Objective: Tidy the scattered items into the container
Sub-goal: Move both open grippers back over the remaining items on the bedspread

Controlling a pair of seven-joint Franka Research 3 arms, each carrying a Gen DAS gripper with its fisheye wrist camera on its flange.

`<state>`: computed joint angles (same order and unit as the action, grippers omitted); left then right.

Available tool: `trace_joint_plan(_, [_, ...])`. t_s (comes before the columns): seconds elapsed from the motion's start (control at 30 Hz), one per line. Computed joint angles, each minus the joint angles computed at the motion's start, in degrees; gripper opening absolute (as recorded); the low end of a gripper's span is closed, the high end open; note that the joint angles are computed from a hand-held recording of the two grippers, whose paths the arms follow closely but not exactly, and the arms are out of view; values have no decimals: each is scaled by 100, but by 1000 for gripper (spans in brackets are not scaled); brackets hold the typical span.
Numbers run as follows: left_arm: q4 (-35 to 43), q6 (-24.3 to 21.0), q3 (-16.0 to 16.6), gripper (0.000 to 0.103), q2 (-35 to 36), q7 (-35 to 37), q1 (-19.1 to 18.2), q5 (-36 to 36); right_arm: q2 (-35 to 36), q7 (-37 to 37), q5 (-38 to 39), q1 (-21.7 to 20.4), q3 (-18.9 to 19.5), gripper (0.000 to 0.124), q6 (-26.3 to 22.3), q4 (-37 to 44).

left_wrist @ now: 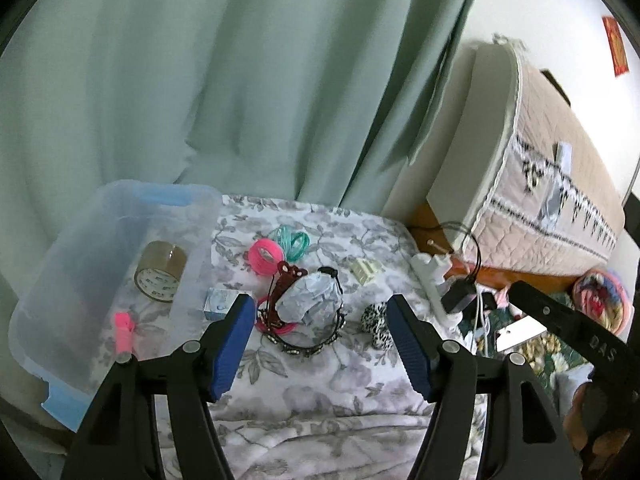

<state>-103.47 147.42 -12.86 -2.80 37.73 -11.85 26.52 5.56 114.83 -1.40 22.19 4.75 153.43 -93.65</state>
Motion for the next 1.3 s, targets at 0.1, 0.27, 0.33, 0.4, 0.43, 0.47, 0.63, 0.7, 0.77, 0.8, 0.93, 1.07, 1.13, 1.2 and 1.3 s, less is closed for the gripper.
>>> trace_joint_plan(0.1, [73,-133,2,69,139,114,-17,-85,123,-56,118,-40,-22,58,-118,45])
trace_joint_plan(0.27, [212,-365,28,69,417,203,-59,-165,332,-131,305,-84,-66,58,-313,122])
trace_joint_plan(0.33, [265,-435,43,69,527,252,-77,-208,428,-113,336,-95,-98,58,-397,167])
trace_joint_plan(0.4, [323,-503,57,69,642,317,-92,-275,524,-89,366,-104,-125,58,-512,231])
trace_joint_plan(0.43, [362,-542,63,69,710,356,-100,-319,579,-82,389,-110,-135,58,-578,271])
trace_joint_plan(0.47, [403,-583,69,69,779,395,-107,-362,635,-80,410,-115,-143,58,-646,315])
trace_joint_plan(0.63, [614,-743,104,69,1095,596,-149,-452,945,-136,519,-127,-171,58,-964,574])
trace_joint_plan(0.7, [719,-806,119,69,1223,684,-160,-495,1094,-124,519,-118,-198,58,-1146,715])
trace_joint_plan(0.77, [828,-845,131,69,1363,786,-159,-575,1250,-87,499,-103,-231,58,-1329,868])
trace_joint_plan(0.8, [889,-858,136,69,1445,850,-153,-631,1323,-81,500,-100,-241,58,-1415,940])
trace_joint_plan(0.93, [1061,-819,146,69,1688,1066,-109,-897,1649,-141,558,-104,-248,58,-1760,1279])
trace_joint_plan(1.07, [1315,-798,202,69,1953,1230,-125,-894,1974,-277,649,-96,-231,58,-1984,1681])
trace_joint_plan(1.13, [1502,-828,239,69,2118,1278,-143,-855,2150,-358,728,-98,-213,58,-2053,1903])
trace_joint_plan(1.2, [1699,-865,264,69,2285,1341,-151,-843,2297,-408,924,-139,-166,60,-2025,2054])
trace_joint_plan(1.3, [2061,-969,316,69,2579,1469,-174,-803,2523,-456,1137,-163,-133,68,-2035,2312])
